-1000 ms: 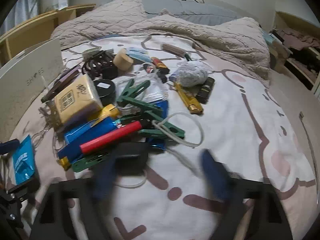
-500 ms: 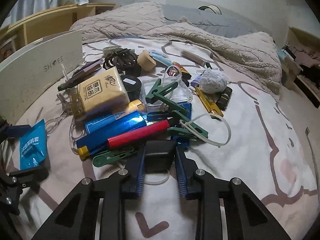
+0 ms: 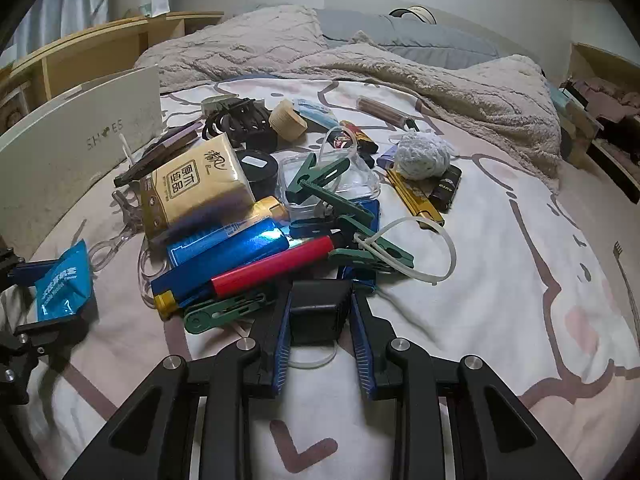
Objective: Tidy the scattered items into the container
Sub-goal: 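Grasp the blue packet with the left gripper while the right gripper holds the black clip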
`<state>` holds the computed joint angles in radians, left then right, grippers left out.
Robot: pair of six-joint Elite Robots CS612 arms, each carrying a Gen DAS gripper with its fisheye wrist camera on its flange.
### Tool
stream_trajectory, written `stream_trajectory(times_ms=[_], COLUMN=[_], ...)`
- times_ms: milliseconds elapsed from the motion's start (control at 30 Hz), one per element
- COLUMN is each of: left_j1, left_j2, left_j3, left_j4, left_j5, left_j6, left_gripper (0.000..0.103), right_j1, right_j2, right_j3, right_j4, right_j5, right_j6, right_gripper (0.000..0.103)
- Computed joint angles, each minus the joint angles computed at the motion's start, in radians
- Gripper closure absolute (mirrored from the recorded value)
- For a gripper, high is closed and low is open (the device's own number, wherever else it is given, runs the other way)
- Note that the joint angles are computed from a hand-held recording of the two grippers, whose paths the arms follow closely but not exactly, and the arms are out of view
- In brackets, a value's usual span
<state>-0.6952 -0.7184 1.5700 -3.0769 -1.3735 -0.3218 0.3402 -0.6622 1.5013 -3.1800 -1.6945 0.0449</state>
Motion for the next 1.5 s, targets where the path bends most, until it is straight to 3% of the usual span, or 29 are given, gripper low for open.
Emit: stream_trajectory(times_ms=[133,200,267,433,667,867,1100,1233,1500], left_j1=[0.002,0.002,0.006,0.023,0.032,0.01,-0.001,-0.005,-0.016], left_j2=[-0.009,-0.009,-0.01,-0.008,-0.003,-0.017,-0.01,-0.007,-0.008], left_j3=[0.008,0.013,0.013,-0.005,-0.027,0.001,-0.005,-0.005,0.004], left_j4=[0.002,-0.017,-0.028,-0.034,0.049,0.038,0.044,0.033,0.005], left_j5=[-0.016,-0.008,-0.017,-0.083,-0.176,-0.125,-0.042,-0.011,0.02], left_j6=[0.012,0.017,0.028,0.065,0.077,0.087,0.065,0.063,0.106], left_gripper=[0.036,0.022,0.017,0.016,0.016,0.017,0.035,0.037,0.046], right_j1=[0.0,-0.001,-0.002,-0.003,-0.006,-0.005,0.002,0.008,0.008], right_j2=[0.0,0.0,0.0,-0.001,-0.002,-0.001,0.003,0.006,0.005], right_j3=[0.0,0.0,0.001,0.002,0.004,0.003,0.001,0.003,0.005], right_j4=[0.001,0.002,0.001,0.003,0.004,0.008,-0.003,-0.026,-0.031], right_j5=[0.0,0.004,0.007,0.011,0.021,0.02,-0.022,-0.068,-0.079], right_j6=[0.0,0.002,0.003,0.006,0.011,0.011,0.011,0.018,0.037], right_gripper=[0.074,0.074,0.074,0.074,0.074,0.074,0.074,0.074,0.074])
